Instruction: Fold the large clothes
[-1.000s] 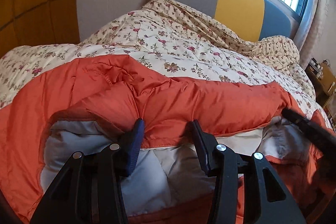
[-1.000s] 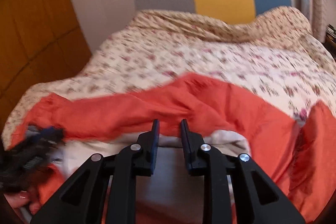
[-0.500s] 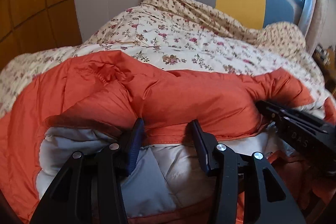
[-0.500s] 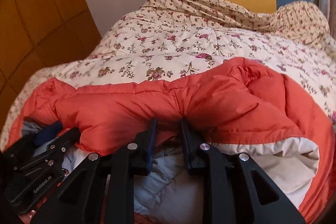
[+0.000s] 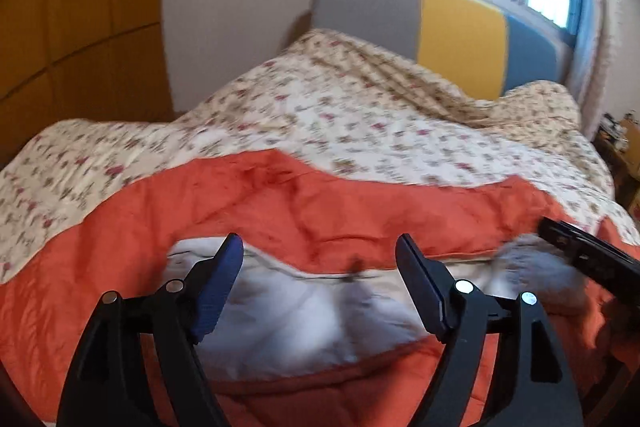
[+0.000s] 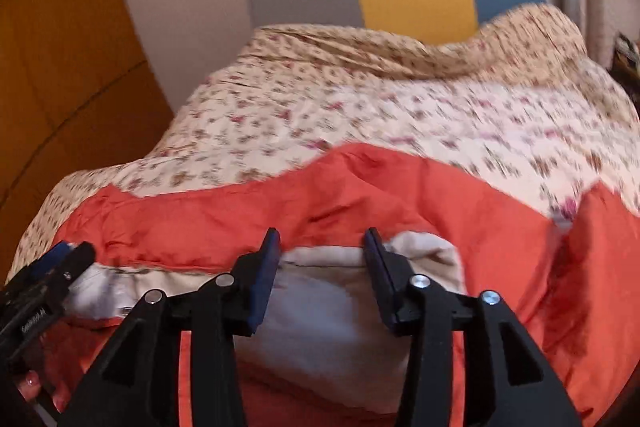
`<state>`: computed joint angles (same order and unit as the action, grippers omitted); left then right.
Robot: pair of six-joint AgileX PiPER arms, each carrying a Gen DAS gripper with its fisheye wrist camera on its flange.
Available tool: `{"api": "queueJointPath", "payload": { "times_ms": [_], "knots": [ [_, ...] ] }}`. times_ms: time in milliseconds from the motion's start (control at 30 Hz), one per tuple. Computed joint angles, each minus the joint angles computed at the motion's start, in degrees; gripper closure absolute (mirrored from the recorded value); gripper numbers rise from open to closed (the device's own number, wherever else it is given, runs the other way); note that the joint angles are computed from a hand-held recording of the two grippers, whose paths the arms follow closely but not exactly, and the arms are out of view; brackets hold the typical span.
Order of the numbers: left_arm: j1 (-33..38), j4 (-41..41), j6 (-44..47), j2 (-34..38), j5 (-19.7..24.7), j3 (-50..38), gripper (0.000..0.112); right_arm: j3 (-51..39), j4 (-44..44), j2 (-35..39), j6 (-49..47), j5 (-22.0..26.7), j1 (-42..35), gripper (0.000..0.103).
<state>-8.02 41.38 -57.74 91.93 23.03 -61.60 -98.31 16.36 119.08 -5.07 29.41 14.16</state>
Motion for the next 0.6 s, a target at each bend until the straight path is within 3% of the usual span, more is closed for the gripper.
{"api": "queueJointPath", "payload": {
  "times_ms": [167, 333, 433, 500, 600],
  "knots": [
    [4.1, -17.17, 16.37, 6.15, 1.57, -3.77, 0.03, -2.26, -2.35, 3.62, 1.39, 1.05, -0.09, 0.066],
    [1.37, -12.01, 13.81, 9.39, 6.94, -7.52, 0.025, -2.15, -4.65, 3.84, 2.85, 0.75, 0.48, 0.065],
    [1.1, -11.82, 14.34, 7.01, 7.23, -5.98, 0.023, 1.15, 5.9, 0.73, -5.14, 1.04, -1.92, 0.061],
    [-0.21, -8.56, 11.76, 4.16, 7.79, -3.72, 0.015, 8.46, 14.08, -5.02, -11.15, -1.85, -3.57, 0.047],
    [-2.44, -1.61, 3.22, -1.55, 8.42, 1.83, 0.014, 18.36, 20.37, -13.76, -15.8, -5.6, -6.47, 0.046]
  ]
}}
